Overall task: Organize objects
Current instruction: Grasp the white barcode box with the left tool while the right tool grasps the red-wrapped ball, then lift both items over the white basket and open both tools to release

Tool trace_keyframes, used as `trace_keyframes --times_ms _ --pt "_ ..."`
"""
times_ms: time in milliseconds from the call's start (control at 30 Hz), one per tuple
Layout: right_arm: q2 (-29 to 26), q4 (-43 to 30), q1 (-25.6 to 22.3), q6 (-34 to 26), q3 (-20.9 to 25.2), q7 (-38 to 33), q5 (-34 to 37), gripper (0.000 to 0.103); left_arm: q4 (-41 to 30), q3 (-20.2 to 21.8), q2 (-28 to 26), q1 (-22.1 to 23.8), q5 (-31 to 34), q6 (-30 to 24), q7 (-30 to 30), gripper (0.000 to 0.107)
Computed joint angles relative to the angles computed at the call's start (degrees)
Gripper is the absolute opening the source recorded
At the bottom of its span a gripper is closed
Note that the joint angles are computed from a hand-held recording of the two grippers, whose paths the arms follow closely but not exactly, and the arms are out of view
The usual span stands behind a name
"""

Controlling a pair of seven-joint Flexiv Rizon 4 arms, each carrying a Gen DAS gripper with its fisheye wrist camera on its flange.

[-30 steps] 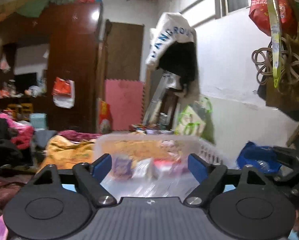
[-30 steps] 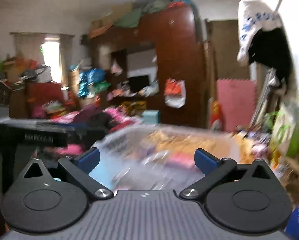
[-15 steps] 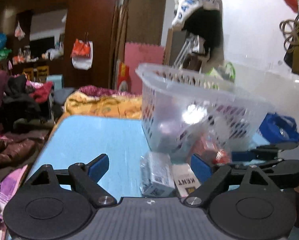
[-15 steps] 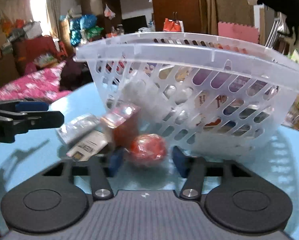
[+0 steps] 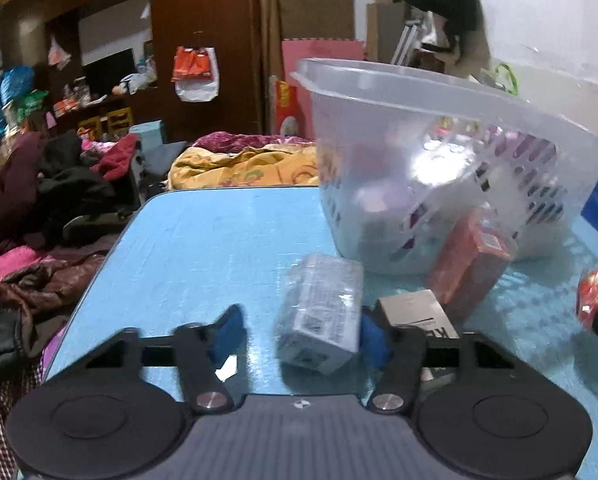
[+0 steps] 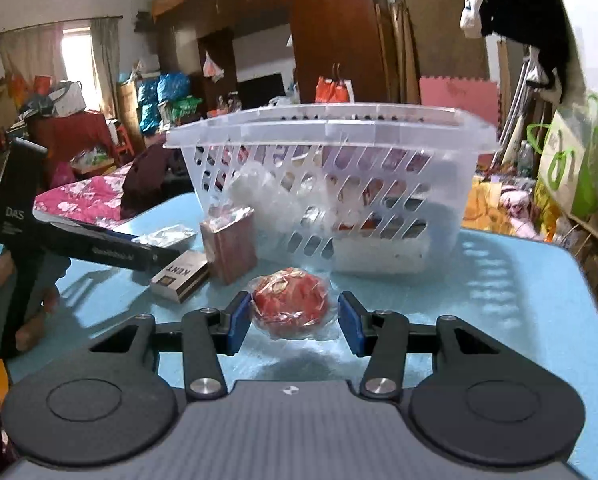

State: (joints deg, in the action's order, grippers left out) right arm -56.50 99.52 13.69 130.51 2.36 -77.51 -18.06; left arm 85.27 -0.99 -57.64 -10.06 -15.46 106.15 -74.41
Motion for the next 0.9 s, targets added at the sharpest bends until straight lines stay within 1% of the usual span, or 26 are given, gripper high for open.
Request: trace_keyframes --times_ms 67,100,133,167,233,333,367,433,567,633,700,733,767,833,900 --pt "-0.3 -0.2 0.1 0.8 0.0 -0.2 0.3 0.051 0.5 -1.4 0.1 1.0 1.3 1.2 0.3 0.046" --pt "-0.5 -0.4 1.0 1.5 -0.8 -0.9 2.0 0.051 1.1 -4.0 0.0 3.0 3.0 2.6 0.3 0.045" --pt "-0.6 -0.6 1.9 1.5 -1.5 -1.4 3.6 0.051 2.0 -7.8 -0.1 6.0 5.6 4.6 0.3 0.045" --pt "-0.6 -0.6 1.4 1.5 -1.0 -1.1 3.1 0.051 2.7 -10.2 -0.4 8.0 7.7 7.0 -0.3 0.045" --pt "-1.1 -0.5 -0.2 3.1 0.2 -0.4 1.0 0.051 4.0 -12.4 -0.8 10.1 10.6 11.6 -2.2 0.045" --pt "-1.4 -0.1 0.7 6.1 -0.6 -1.6 2.4 0.051 5.2 -15.4 -1.7 13.4 17.1 17.6 -5.4 0.046" --pt "-1.4 0.0 1.4 6.7 -1.1 -2.2 3.4 0.051 5.6 -15.6 -1.9 13.9 18.9 19.8 -6.5 0.046" --pt "-1.6 0.1 2.1 7.9 -1.5 -3.3 4.2 0.051 5.2 -15.8 -2.4 14.5 22.1 22.0 -8.4 0.046" --pt "-2.1 -0.2 1.1 9.8 -0.7 -2.6 3.5 0.051 4.2 -14.3 -2.8 13.7 24.7 23.2 -10.2 0.046" --pt "-3.1 -0.3 0.6 14.1 -0.2 -2.5 3.9 0.051 4.4 -14.9 -2.6 14.4 26.8 23.6 -11.7 0.046" --pt "-4.4 -0.7 1.1 20.4 -0.4 -3.6 6.4 0.051 5.1 -17.5 -2.7 17.0 30.4 24.6 -15.2 0.046" --pt "-4.3 -0.5 2.0 22.0 -1.0 -4.5 8.5 0.051 5.9 -17.0 -2.1 16.6 30.6 26.2 -16.0 0.046" --pt "-3.9 -0.3 2.2 23.2 -1.2 -4.5 9.2 0.051 6.6 -15.7 -1.2 15.4 29.9 28.2 -16.1 0.046" --pt "-2.0 0.6 1.2 24.2 -1.3 -3.0 6.8 0.051 7.1 -14.2 0.5 13.8 28.3 29.9 -17.0 0.046" --pt "0.6 0.6 2.3 22.8 -2.4 -4.0 8.2 0.051 5.3 -16.4 2.0 15.5 32.4 27.2 -19.9 0.046"
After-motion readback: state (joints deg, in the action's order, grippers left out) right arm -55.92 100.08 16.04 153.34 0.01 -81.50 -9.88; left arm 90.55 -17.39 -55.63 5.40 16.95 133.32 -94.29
